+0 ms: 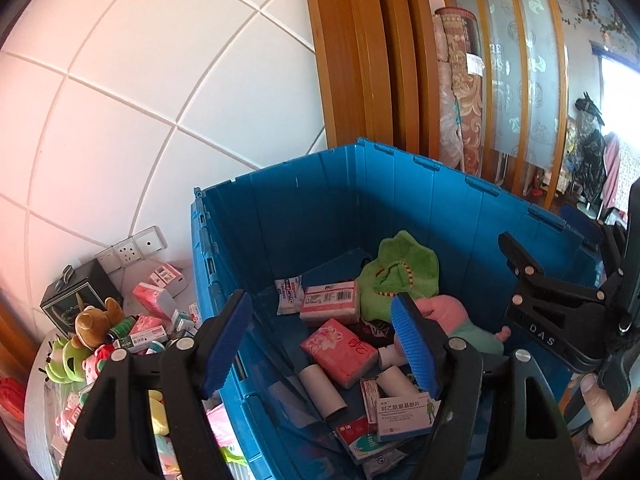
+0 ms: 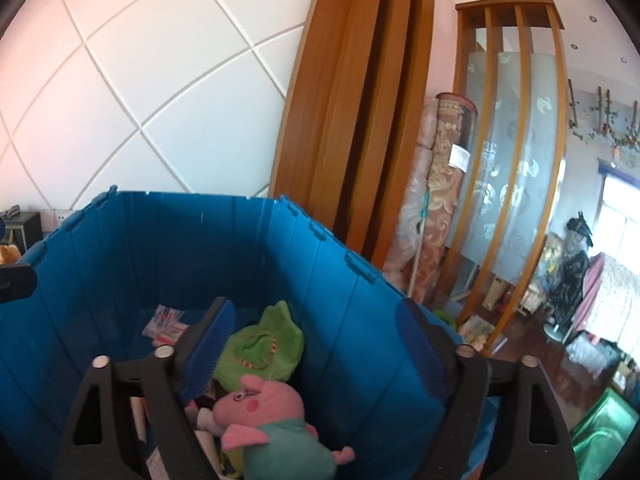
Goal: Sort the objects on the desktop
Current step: 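Open both tools to drop paracetamol box and Peppa plush into the crate, then move both tools back toward the pile on the bed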
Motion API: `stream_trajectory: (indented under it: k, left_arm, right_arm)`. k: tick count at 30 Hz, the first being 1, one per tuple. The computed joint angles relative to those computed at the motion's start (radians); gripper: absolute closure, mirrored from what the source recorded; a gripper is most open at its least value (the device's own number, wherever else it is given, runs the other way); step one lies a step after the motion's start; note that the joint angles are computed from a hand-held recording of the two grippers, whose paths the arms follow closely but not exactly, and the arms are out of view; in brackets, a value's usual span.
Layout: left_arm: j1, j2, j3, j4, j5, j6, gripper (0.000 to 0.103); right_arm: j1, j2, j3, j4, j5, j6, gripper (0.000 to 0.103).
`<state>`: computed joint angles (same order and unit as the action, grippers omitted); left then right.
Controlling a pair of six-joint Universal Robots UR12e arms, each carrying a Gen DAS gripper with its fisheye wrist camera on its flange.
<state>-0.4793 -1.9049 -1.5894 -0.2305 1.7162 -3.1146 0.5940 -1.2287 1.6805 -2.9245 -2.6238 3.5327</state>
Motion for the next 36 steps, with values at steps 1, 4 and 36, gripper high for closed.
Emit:
stream_trajectory:
  k: [1, 4, 36]
  left_arm:
    - [0.004, 0.004, -0.010, 0.025, -0.013, -0.010, 0.026]
    - [0.018, 0.020, -0.047, 0.097, -0.050, -0.055, 0.025]
    - [0.330, 0.299, -0.512, 0.216, 0.122, -0.227, 0.025]
  right_arm:
    - [0.001, 0.002, 0.000, -0.014, -0.004, -0.006, 0.012]
    - [0.001, 0.002, 0.002, -0.029, -0.004, -0.002, 0.000]
    - [0.189, 0.206, -0.332, -0.340, 0.225, -0.365, 0.000]
